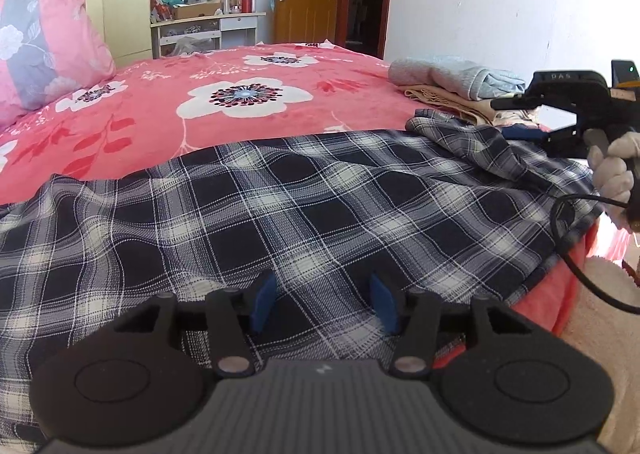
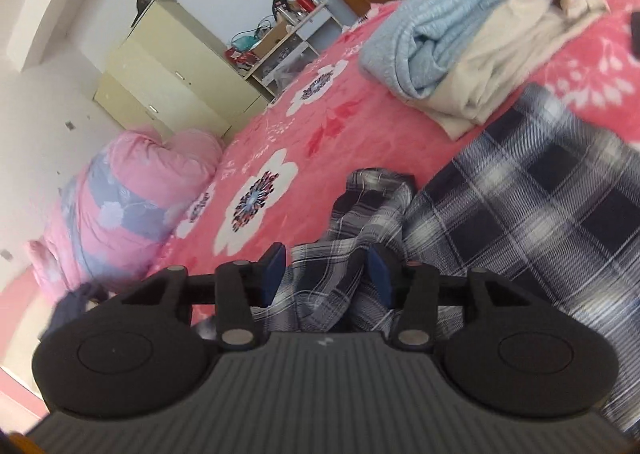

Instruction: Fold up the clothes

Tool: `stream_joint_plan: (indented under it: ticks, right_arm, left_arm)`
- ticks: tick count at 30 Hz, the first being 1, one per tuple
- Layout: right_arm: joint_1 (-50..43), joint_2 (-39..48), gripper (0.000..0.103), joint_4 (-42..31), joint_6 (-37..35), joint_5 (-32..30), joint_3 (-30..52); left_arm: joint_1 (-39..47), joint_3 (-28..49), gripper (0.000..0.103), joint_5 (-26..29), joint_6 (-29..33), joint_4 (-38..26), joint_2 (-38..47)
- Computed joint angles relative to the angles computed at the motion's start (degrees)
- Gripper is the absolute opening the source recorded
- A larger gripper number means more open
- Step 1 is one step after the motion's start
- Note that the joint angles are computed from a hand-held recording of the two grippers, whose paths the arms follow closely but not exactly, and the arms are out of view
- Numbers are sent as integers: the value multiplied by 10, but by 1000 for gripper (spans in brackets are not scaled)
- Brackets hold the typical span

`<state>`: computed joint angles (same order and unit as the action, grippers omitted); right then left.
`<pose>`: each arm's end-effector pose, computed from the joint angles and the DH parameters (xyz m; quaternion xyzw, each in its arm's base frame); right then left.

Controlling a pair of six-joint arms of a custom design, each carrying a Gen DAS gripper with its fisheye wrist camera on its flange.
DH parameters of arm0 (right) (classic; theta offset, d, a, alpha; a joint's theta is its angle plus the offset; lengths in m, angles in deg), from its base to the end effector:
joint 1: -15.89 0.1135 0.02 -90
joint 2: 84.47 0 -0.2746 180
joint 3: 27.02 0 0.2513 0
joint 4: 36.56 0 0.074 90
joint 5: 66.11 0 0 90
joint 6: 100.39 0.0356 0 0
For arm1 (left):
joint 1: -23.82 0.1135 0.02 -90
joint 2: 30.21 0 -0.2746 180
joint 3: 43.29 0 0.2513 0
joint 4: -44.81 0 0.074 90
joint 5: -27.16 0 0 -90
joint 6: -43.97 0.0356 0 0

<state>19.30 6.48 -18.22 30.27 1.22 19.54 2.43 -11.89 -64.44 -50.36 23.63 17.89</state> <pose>0.2988 0.0315 0.1653 0.1670 0.8214 0.3493 0.4187 0.1529 -0.0588 0.1784 0.1272 0.8892 -0.0855 0.4310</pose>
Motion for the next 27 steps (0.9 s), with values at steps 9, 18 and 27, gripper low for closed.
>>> stream_joint_plan:
  ticks: [9,18,27]
  right_arm:
    - [-2,53,36,-29,49,9,37]
    - [15,72,8,-30,13,32,63]
    - [-14,-77,4,6,-53,121,-69]
  left_arm:
    - [16,3,55,23,4,4,8]
    - [8,3,56,16,-2,0,7]
    - [8,5,56,13,-2,0,10]
